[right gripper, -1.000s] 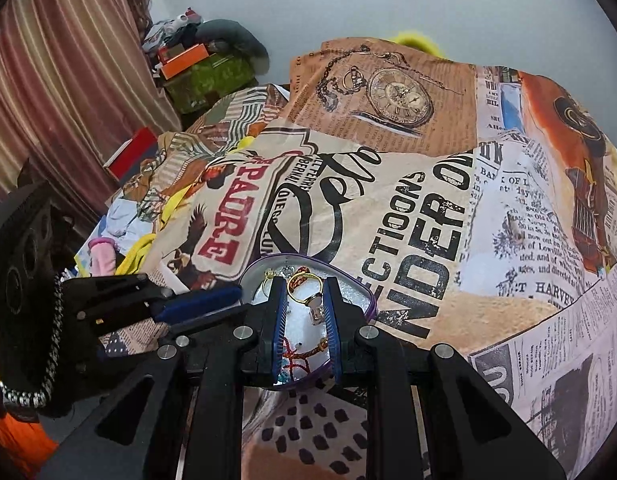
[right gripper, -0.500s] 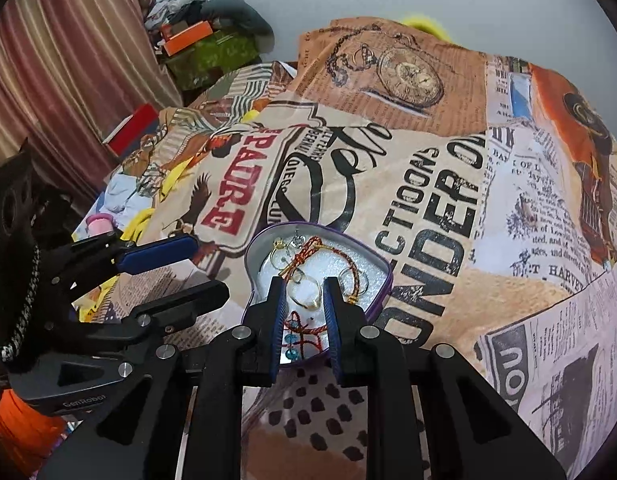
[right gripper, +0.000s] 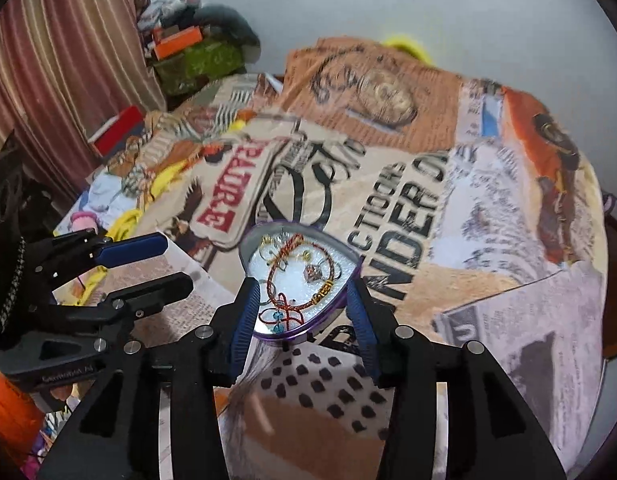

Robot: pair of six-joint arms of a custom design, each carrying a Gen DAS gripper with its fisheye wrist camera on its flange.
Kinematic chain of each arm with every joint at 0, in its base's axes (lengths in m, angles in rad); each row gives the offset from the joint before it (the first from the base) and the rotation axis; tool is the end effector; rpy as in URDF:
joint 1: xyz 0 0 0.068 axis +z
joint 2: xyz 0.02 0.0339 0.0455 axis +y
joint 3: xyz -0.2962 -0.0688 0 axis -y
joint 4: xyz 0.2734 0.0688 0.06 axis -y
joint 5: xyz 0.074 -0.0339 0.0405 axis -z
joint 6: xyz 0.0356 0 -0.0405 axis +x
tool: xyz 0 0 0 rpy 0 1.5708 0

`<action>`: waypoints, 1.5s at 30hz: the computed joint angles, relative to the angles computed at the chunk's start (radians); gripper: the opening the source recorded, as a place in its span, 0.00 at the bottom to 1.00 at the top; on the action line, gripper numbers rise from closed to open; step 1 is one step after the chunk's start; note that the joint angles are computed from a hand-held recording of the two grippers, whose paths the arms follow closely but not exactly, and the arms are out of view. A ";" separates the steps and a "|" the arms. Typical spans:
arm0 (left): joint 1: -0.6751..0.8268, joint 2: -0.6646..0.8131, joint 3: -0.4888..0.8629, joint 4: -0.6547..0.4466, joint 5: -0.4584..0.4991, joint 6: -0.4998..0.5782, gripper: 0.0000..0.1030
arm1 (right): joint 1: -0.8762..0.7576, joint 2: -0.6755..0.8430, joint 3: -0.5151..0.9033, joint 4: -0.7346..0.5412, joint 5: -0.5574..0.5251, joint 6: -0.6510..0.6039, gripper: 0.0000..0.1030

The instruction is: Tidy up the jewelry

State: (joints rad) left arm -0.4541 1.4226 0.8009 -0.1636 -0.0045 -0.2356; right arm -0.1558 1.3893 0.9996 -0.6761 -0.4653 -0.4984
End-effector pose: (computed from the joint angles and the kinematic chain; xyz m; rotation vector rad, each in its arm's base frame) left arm 0.2795 -0.1363 0.2185 0.2574 2.3666 -0.3284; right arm 0.2923 -0.0298 0.2639 -0.5764 2.4360 0.3535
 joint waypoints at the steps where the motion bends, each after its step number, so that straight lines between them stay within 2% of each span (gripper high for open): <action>1: -0.008 -0.026 -0.003 -0.007 -0.009 -0.004 0.44 | -0.016 -0.029 -0.004 -0.005 -0.017 -0.002 0.41; 7: -0.073 -0.185 0.008 -0.066 -0.087 -0.023 0.44 | -0.116 -0.216 -0.021 -0.032 -0.136 -0.001 0.41; 12: -0.142 -0.339 0.031 -0.113 -0.160 -0.064 0.44 | -0.239 -0.403 -0.027 -0.048 -0.288 0.030 0.41; 14: -0.188 -0.405 0.036 -0.116 -0.220 -0.076 0.45 | -0.291 -0.466 -0.031 -0.054 -0.358 0.046 0.41; 18: -0.338 -0.520 0.036 -0.115 -0.429 -0.080 0.59 | -0.402 -0.588 -0.048 -0.058 -0.481 0.082 0.41; 20: -0.433 -0.563 0.035 -0.109 -0.554 -0.070 0.64 | -0.457 -0.654 -0.066 -0.041 -0.518 0.109 0.41; 22: -0.549 -0.593 0.032 -0.096 -0.723 -0.054 0.76 | -0.507 -0.707 -0.082 -0.027 -0.548 0.135 0.41; 24: -0.641 -0.610 0.024 -0.079 -0.854 -0.033 0.87 | -0.552 -0.741 -0.098 -0.008 -0.569 0.167 0.50; 25: -0.693 -0.613 0.017 -0.057 -0.930 -0.015 0.92 | -0.577 -0.758 -0.106 0.001 -0.581 0.184 0.61; 26: -0.740 -0.614 0.009 -0.035 -0.998 0.005 0.94 | -0.610 -0.775 -0.117 0.015 -0.600 0.206 0.70; 29: -0.829 -0.608 0.002 -0.006 -1.123 0.034 0.99 | -0.688 -0.824 -0.152 0.084 -0.628 0.279 0.86; 33: -0.861 -0.599 0.001 -0.032 -1.160 0.002 1.00 | -0.787 -0.895 -0.195 0.191 -0.665 0.385 1.00; 35: -0.864 -0.590 0.006 -0.058 -1.161 -0.035 1.00 | -0.811 -0.917 -0.206 0.223 -0.671 0.413 1.00; 40: -0.883 -0.595 0.015 -0.110 -1.171 -0.093 1.00 | -0.764 -0.890 -0.177 0.173 -0.650 0.356 1.00; 44: -0.881 -0.602 0.012 -0.113 -1.172 -0.094 1.00 | -0.847 -0.894 -0.182 0.114 -0.735 0.293 1.00; 45: -0.878 -0.602 0.011 -0.111 -1.170 -0.091 1.00 | -0.839 -0.891 -0.180 0.115 -0.728 0.294 1.00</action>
State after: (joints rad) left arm -1.3323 0.8202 0.8115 -0.2749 -1.1742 -0.3270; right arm -0.9944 0.4987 0.8201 -0.5611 -1.1930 -0.2048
